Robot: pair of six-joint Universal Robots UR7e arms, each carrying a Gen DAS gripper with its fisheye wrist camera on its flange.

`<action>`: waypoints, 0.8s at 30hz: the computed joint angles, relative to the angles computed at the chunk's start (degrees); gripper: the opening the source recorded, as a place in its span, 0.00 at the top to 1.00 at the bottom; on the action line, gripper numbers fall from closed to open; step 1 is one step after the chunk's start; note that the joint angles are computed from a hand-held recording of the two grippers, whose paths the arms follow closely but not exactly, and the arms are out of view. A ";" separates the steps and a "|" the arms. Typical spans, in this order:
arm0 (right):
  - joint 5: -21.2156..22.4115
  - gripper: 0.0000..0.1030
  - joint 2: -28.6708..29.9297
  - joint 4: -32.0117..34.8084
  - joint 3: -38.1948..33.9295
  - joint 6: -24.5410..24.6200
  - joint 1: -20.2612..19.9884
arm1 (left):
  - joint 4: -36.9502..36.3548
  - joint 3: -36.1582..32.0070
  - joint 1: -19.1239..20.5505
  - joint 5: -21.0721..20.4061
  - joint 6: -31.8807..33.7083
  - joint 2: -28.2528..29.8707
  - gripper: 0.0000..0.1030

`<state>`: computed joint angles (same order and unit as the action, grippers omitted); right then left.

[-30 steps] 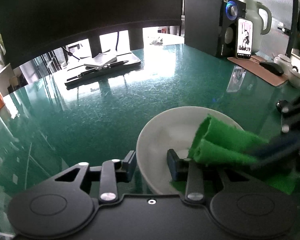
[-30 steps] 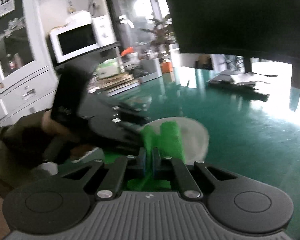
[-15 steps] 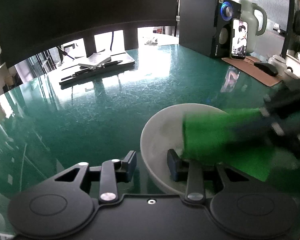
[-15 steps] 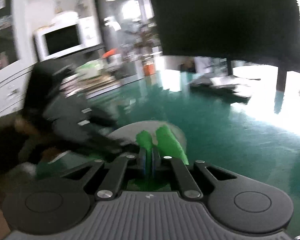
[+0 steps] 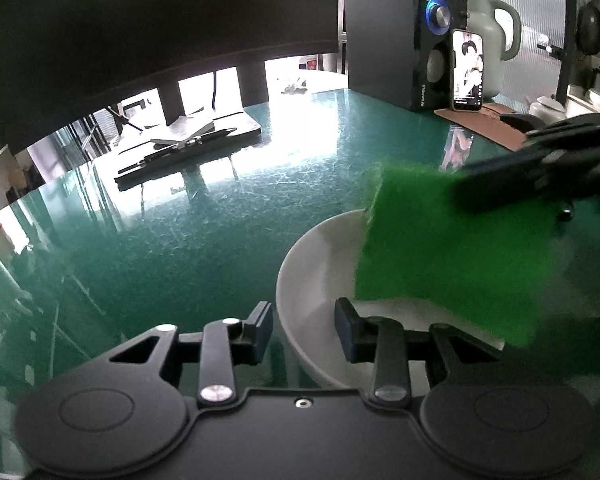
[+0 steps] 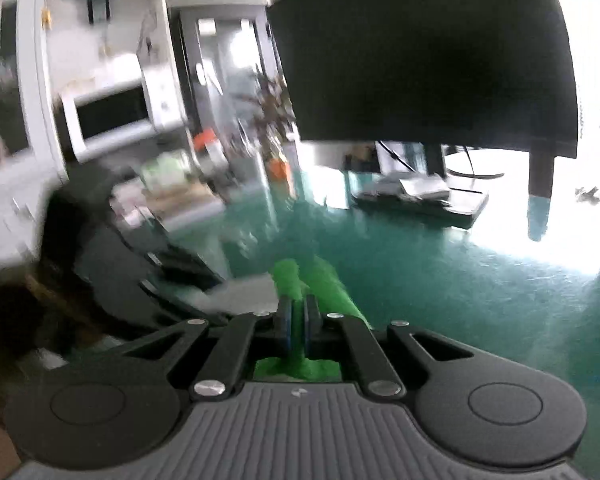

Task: Clean bowl
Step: 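Wipe the cloth along the bowl rim with the right tool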

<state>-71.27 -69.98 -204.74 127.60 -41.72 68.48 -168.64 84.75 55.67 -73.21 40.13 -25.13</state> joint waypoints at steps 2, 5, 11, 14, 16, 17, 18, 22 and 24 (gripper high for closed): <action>12.00 0.95 -3.46 8.72 0.22 7.07 -3.93 | -0.16 0.05 -0.04 0.12 0.01 0.01 0.67; 26.10 0.95 -4.42 17.58 -0.63 14.79 -9.32 | -0.29 0.07 -0.07 0.21 0.05 0.03 0.67; 9.32 0.95 -0.19 4.40 -0.20 15.66 -6.66 | -0.71 0.30 -0.29 0.82 0.10 0.04 0.65; 0.74 0.95 3.30 -9.84 1.83 0.98 -2.06 | -1.11 0.33 -0.36 1.22 0.04 0.13 0.63; -0.27 0.95 3.96 -11.76 3.17 -9.12 -0.89 | -1.16 0.27 -0.35 1.27 0.02 0.17 0.62; -0.20 0.94 3.45 -10.40 3.55 -11.75 -0.63 | -1.27 0.25 -0.36 1.37 0.06 0.20 0.61; -0.12 0.91 2.97 -9.02 3.66 -12.46 -0.60 | -1.33 0.18 -0.37 1.47 0.08 0.26 0.61; 1.02 0.78 2.59 -4.71 3.60 -13.00 -0.72 | -1.59 0.14 -0.45 1.76 0.03 0.37 0.60; 2.07 0.78 2.68 -4.24 3.23 -10.47 -0.91 | -1.69 0.17 -0.47 1.81 0.00 0.39 0.59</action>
